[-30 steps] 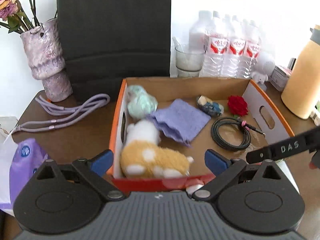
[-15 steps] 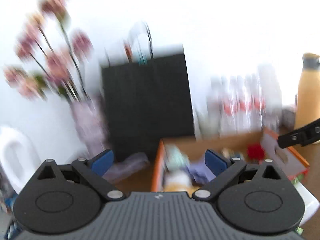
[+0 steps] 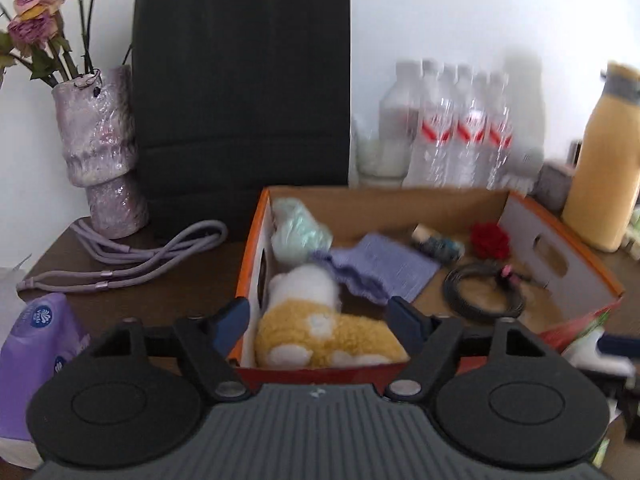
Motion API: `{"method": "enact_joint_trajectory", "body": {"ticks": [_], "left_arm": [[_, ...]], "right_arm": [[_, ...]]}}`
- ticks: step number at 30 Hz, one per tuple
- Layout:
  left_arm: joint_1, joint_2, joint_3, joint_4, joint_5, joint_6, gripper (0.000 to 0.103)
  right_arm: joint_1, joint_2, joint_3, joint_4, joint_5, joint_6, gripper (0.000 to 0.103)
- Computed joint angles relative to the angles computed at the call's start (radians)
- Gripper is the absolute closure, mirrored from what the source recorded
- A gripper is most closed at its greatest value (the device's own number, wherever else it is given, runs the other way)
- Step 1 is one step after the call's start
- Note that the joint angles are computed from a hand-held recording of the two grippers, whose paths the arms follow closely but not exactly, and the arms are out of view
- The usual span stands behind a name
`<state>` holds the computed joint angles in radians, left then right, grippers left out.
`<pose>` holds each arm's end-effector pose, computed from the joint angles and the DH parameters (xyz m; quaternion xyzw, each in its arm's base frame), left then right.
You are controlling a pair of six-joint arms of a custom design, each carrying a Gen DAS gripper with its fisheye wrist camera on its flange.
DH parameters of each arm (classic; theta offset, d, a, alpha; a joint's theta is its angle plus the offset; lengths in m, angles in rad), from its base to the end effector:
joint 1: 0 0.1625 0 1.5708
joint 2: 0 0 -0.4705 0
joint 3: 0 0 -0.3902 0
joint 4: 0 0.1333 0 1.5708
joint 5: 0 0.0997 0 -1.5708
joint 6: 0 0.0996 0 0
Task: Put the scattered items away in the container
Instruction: 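Move both tools back toward the white bottle caps on the table, then grasp a white bottle cap with the left tool while the right tool grasps the flat white lid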
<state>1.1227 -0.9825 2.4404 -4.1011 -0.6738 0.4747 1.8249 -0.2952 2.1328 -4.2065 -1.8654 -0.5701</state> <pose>0.0138 -0.4586 0.2241 0.1465 0.7923 -0.4553 0.3788 0.2230 -0.4433 -0.0722 0.3128 -0.8580 0.3583 0.1940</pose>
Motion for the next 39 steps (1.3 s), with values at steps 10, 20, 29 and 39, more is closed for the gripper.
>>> {"method": "enact_joint_trajectory", "body": {"ticks": [10,20,29,39], "left_arm": [[0.022,-0.033,0.05,0.052,-0.074,-0.079,0.024],[-0.081,-0.008,0.268,-0.323,-0.017,0.037,0.012],[0.025,-0.015,0.283,-0.166,-0.095,-0.104,0.028],[0.088,0.0,0.292,-0.122,-0.198,-0.088,0.035]], "right_arm": [[-0.011,0.021,-0.049,-0.016,-0.045,-0.017,0.044],[0.025,-0.011,0.008,0.213,0.161,-0.101,0.049],[0.063,0.033,-0.12,0.386,0.109,-0.024,0.071],[0.072,0.063,-0.181,0.465,0.082,0.037,0.047]]}}
